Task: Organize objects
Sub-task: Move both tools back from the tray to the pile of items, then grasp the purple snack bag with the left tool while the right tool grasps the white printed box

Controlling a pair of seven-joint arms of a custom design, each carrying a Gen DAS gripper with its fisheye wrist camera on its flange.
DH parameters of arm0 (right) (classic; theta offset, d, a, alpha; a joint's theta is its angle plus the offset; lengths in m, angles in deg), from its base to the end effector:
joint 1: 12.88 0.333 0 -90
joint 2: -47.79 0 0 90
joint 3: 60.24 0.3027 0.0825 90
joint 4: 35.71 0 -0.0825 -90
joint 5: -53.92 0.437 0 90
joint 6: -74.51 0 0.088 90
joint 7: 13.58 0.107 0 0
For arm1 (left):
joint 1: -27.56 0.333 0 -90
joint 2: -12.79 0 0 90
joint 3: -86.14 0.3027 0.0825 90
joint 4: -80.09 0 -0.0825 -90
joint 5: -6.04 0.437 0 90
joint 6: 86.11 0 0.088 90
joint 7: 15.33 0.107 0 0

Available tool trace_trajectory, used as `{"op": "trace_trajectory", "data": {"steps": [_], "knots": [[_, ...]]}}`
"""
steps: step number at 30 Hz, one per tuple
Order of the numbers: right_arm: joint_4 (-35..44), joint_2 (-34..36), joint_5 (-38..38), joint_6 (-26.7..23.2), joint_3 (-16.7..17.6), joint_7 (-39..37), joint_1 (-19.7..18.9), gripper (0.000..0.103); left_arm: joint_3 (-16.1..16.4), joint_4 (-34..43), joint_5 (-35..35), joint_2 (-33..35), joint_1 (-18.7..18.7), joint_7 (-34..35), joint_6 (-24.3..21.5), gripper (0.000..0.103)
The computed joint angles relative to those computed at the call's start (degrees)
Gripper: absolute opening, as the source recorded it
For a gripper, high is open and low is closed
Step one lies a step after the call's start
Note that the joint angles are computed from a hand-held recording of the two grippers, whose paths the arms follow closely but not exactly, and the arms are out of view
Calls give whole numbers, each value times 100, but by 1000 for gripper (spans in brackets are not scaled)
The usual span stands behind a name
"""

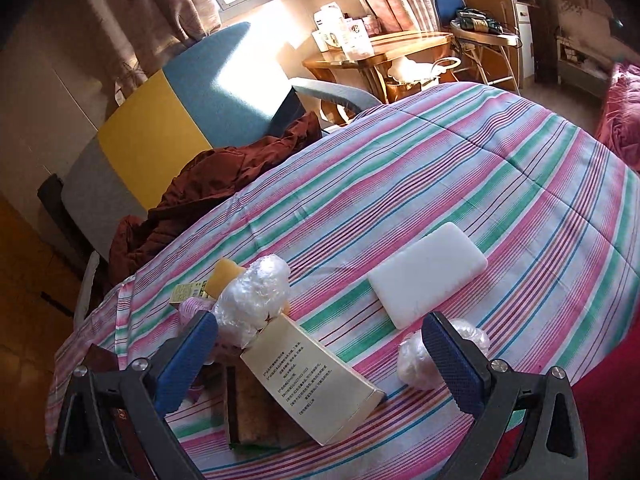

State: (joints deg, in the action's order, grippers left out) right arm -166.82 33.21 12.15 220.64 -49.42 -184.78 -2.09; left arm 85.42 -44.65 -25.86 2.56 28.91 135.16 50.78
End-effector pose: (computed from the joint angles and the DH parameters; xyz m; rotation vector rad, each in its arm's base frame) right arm 0.5162 0.2175 0.4697 -0.8969 2.3003 -0.5810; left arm 0.5820 0.0015 0.4751 -1.1653 2.5324 -0.7622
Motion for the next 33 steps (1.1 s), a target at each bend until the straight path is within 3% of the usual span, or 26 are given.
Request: {"op": "trace_trajectory", "data": {"steps": [4,10,12,13,14,15,16,18,22,28,31,33], "knots": [[-40,-1,70,160,-45,-79,7,103,-164,408,251,449,-36,-447,-162,73],[-6,66,152,361,-53,-285,-4,103,-334,1890,23,1725,169,-1841,-1536,72],[11,93,187,397,-58,-348,0,103,-413,2291,-88,2084,281,-2270,-1817,72],[12,104,208,427,-65,-377,1,103,-532,2315,-70,2135,364,-2398,-1681,72],[15,115,239,451,-73,-409,5,103,-538,2144,-30,2037,283,-2206,-1225,72],[7,119,272,474,-83,-432,5,103,-637,1895,-1,1879,250,-1661,-667,72],[-1,126,311,512,-94,-461,6,103,-719,1749,-5,1780,232,-1033,-399,72],[-10,141,384,582,-111,-517,3,103,-758,1816,198,1803,198,-423,-637,73],[-21,151,476,646,-115,-571,-17,103,-768,1888,662,1914,94,21,-718,73],[-40,128,463,645,-84,-542,-59,103,-811,2599,934,2512,112,-259,-1296,72],[-47,136,527,643,-98,-587,-58,103,-869,2803,972,2707,98,-364,-1469,53],[-40,156,596,624,-111,-645,-44,103,-901,2693,982,2652,102,-345,-1328,47]]}}
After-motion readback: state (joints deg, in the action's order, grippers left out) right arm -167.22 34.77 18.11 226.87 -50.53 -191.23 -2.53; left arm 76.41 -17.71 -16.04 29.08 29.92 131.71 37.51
